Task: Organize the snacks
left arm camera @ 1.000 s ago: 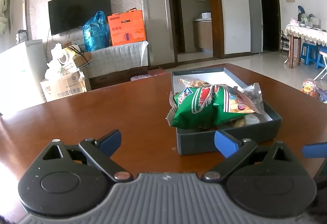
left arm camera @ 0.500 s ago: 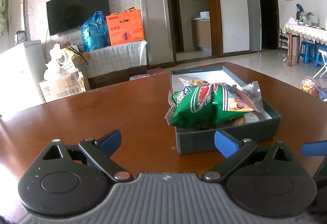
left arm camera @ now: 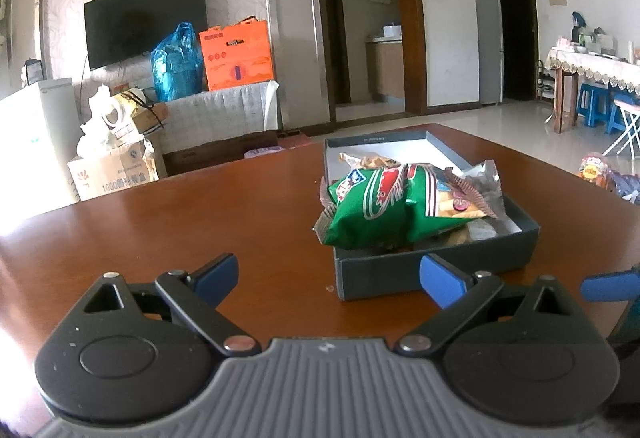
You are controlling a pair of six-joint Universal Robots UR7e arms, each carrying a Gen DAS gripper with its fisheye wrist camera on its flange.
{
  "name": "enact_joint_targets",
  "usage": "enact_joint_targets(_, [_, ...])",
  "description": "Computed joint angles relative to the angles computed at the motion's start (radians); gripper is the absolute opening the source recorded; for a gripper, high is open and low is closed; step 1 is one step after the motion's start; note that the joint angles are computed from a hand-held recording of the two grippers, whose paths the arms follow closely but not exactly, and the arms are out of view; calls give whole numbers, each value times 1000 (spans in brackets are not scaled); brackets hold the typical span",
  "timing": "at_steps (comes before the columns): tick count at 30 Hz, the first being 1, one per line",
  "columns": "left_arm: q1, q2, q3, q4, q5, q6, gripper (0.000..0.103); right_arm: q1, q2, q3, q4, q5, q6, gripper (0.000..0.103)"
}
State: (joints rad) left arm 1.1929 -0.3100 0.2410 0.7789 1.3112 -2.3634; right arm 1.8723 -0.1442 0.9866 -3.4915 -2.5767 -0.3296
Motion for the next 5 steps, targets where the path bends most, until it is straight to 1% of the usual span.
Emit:
enact_joint_targets(3, [-1, 9, -19, 14, -1, -10, 99, 0, 0, -1, -1, -1, -1, 89])
enact_joint_targets(5, [-6, -15, 38, -36, -26, -6, 99, -1, -1, 0, -1, 1, -3, 89])
